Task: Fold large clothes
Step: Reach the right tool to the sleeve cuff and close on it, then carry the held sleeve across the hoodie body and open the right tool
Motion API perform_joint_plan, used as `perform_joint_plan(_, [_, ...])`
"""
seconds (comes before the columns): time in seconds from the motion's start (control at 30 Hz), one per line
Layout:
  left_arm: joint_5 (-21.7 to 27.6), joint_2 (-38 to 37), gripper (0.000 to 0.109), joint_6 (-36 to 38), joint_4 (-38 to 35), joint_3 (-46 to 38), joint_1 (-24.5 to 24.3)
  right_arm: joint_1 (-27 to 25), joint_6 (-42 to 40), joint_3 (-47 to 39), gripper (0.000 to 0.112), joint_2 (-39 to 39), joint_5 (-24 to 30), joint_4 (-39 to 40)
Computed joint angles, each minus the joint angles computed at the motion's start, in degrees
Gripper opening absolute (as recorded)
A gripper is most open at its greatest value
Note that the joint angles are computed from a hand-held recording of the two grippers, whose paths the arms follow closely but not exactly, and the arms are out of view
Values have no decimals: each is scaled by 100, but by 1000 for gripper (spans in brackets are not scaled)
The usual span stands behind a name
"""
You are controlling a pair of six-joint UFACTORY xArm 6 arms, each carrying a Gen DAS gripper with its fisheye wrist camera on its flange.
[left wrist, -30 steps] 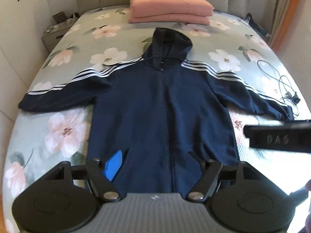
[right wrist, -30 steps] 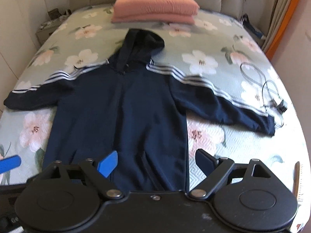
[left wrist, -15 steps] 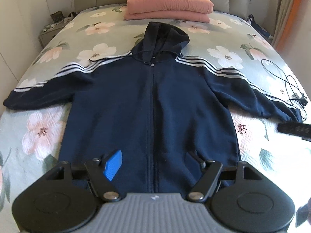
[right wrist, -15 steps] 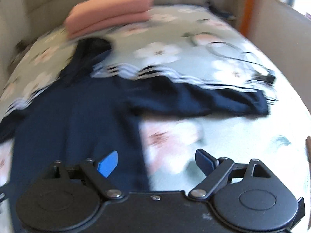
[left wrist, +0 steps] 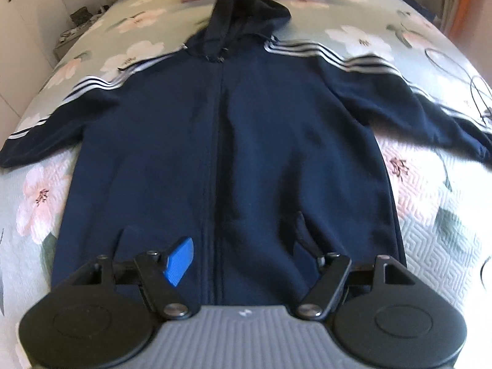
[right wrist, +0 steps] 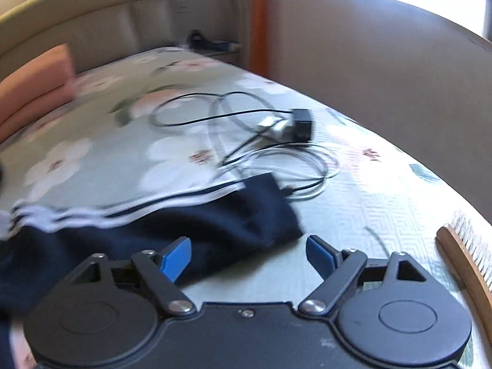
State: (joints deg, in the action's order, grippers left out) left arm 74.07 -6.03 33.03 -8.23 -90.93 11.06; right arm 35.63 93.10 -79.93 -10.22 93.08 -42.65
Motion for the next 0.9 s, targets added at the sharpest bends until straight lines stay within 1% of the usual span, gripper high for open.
perform_joint_plan(0.13, [-75,-70,74,-13,55,168,-151,-573,234,712,98,-384,-529,158])
perform_joint_plan(0.23, [-101,-110,74,12,71,233,-224,-890,378,1007,98,-501,-781,275])
perform_joint_plan(0.3, [-101,-130,74,12,147,277,-274,-1088,501,1295,98,-619,-1085,390])
perform_joint_plan(0.37, [-124,-120,74,-73,333,300,-348,-1220,637,1584,98,-757,-1513,543])
perform_joint_plan(0.4, [-93,-80,74,-112,377,251,-359,-1307,696,1766,94,-860,-1846,641])
perform_joint_plan(0.43, [-39,-35,74,-146,384,193,-355,-1324,775,1853,94,-898,-2022,671])
perform_joint_plan(0.47, [14,1,74,-156,368,135,-328,-1235,834,1810,87,-849,-1958,544])
perform_joint_plan(0.5, [47,23,74,-154,358,96,-301,-1173,829,1788,68,-818,-1978,426])
perform_joint_plan(0.53, [46,42,74,-160,364,78,-288,-1131,786,1734,55,-773,-1992,382])
perform_joint_plan(0.57, [36,46,74,-153,381,80,-283,-1118,724,1700,36,-749,-2049,352])
perform_joint_plan(0.63, [10,91,74,-81,370,55,-248,-964,641,1467,29,-583,-1839,114])
perform_joint_plan(0.73, [24,179,73,86,235,-49,-128,-606,233,790,27,-142,-1232,-340])
perform_joint_plan(0.77, [20,218,73,127,186,-99,-92,-422,102,449,27,65,-988,-512])
perform_joint_plan(0.8, [27,280,73,176,139,-179,-42,-292,0,177,27,219,-873,-645])
perform_joint_plan(0.87, [84,488,72,307,1,-446,91,50,-331,-655,27,723,-556,-972])
perform_joint_plan(0.9, [303,663,72,247,-71,-721,149,198,-526,-1081,27,990,-445,-1130])
